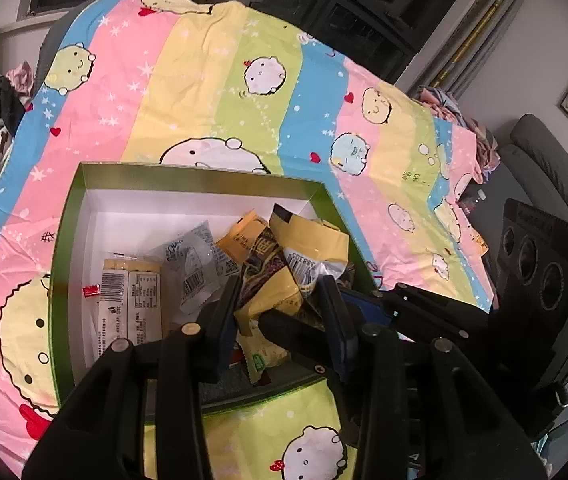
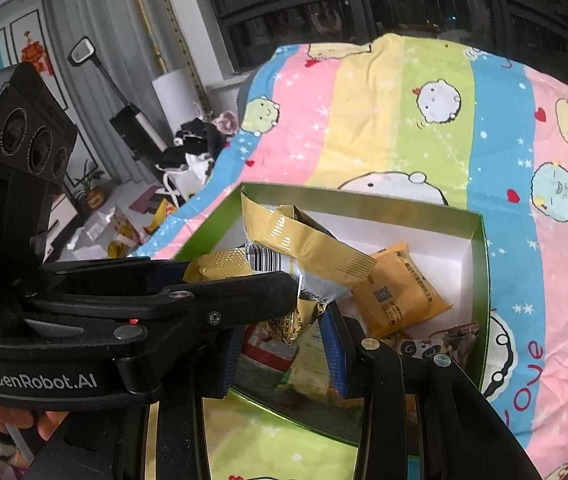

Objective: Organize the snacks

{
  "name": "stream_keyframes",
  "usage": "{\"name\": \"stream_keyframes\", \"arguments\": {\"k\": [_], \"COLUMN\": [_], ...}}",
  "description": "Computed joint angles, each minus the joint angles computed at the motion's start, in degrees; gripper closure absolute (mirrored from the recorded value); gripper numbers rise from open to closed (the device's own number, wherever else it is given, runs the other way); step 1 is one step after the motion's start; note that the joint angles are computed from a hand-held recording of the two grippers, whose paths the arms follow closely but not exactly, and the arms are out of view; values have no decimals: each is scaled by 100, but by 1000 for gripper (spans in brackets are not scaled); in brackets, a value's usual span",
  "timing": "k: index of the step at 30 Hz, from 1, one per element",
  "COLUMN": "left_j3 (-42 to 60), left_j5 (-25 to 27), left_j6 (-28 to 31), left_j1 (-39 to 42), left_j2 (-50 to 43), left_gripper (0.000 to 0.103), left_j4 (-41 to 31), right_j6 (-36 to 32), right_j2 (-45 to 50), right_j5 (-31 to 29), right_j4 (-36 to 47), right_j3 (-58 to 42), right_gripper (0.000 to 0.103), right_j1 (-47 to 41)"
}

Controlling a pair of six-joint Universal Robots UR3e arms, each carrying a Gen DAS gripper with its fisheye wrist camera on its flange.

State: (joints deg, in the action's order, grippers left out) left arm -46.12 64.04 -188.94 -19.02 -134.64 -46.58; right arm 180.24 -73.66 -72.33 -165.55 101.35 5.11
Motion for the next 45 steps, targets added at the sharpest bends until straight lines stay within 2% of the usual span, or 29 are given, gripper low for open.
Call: {"name": "stream_keyframes", "arguments": {"k": [11, 17, 23, 25, 28, 29, 31, 33, 35, 37, 39, 41, 45], "left_j3": [798, 1420, 1813, 1848, 1770, 1699, 1443, 1112, 821, 591, 328, 142, -235], "left_j5": [219, 451, 625, 737, 1005, 1067, 1202, 1400, 1553, 1662, 1798, 1906, 2219], "left_j6": [-26, -45, -82, -76, -90, -101, -103, -100, -91, -107, -122, -108, -155], "left_j1": [-88, -157, -205, -243, -313, -326, -347, -387, -432, -459, -505, -551, -659], "left_j2": [-591, -941, -1139, -1128, -994, -936, -737, -471, -225, -3, 247, 454, 863], "left_gripper": [64, 59, 40, 37, 23, 22, 14, 13, 12, 0, 1, 1, 1], "left_j4": [-510, -1023, -1407, -1434, -1430, -1375, -1244, -1060, -884, -785, -639, -545, -426], "right_j6": [-22, 109, 245, 232, 191, 206, 263, 317, 348, 377, 423, 451, 506], "right_j2": [415, 630, 655, 620, 467, 406, 214, 22, -224, -465, -650, -808, -1155], "right_j5": [-199, -431, -553, -590, -835, -861, -1012, -1150, -1221, -1338, -1514, -1692, -2036], "right_j4": [490, 787, 885, 898, 836, 815, 779, 747, 710, 728, 756, 812, 1016], "right_j3": [-464, -724, -717, -703, -598, -548, -400, -266, -102, 16, 75, 107, 175], "right_gripper": [64, 64, 64, 64, 64, 64, 59, 48, 41, 35, 23, 17, 12], "right_j1": [8, 101, 138, 162, 261, 254, 274, 297, 300, 331, 398, 458, 583]}}
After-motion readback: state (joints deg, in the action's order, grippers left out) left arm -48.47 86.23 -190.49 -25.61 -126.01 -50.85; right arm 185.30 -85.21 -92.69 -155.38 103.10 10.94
